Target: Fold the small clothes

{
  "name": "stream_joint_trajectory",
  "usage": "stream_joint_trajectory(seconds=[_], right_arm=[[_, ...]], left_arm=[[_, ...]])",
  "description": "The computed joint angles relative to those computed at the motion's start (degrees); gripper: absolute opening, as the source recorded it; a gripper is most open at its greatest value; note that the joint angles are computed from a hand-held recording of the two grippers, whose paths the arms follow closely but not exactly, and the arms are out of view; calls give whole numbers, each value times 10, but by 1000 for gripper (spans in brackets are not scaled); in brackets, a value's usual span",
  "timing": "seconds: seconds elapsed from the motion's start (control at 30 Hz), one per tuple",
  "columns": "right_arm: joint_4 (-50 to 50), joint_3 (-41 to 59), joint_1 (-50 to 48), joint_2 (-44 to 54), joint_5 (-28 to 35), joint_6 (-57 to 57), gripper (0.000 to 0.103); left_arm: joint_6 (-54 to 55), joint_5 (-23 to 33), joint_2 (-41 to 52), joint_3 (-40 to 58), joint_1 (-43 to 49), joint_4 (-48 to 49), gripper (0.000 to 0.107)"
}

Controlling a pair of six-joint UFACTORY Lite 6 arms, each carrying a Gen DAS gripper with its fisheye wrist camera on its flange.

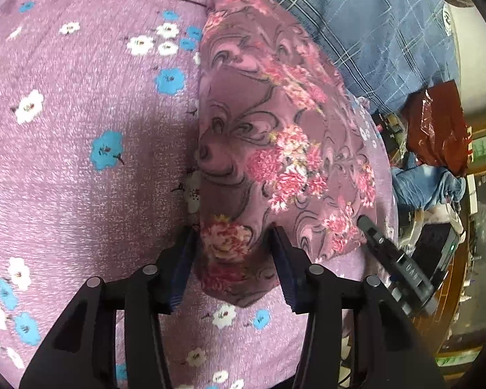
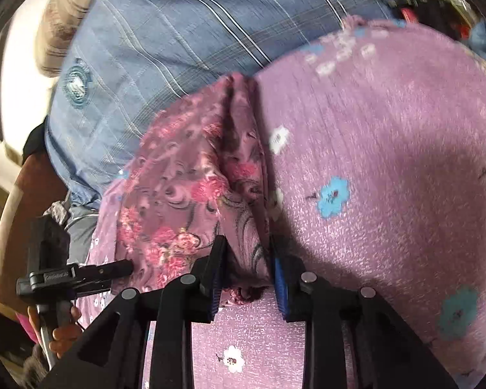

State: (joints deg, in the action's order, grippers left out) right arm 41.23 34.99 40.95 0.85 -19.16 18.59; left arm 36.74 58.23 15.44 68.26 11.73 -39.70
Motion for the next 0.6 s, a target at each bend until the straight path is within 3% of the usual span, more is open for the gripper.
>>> stream_joint_trajectory(seconds=[0.07,0.13,0.2,0.3,0.37,0.5,0.57,0.6], right_arm=[[96,-12,-6,-45,16,-93,32],[162,-17,-10,-90,-20,-165,32],[131,10,-37,-83,-17,-154,39],[21,121,-94,13,29,-102,40],[47,187,-103,68,54,-161,40],[237,351,-101,216,76,-399,38],[346,403,-112,291,81,-519,37],[401,421,-121,313,93,-578,37]], left_arm=[[12,19,1,22,16,-11,46],[20,27,7,62,26,-39,46],[9,15,33,112,16,-44,53],[-66,-3,126,253,-36,-10,53],[-121,-20,193,347,-72,29,53],[-227,-120,257,402,-137,178,54],[-252,-171,276,390,-162,239,65],[-252,-176,281,387,-162,234,65]])
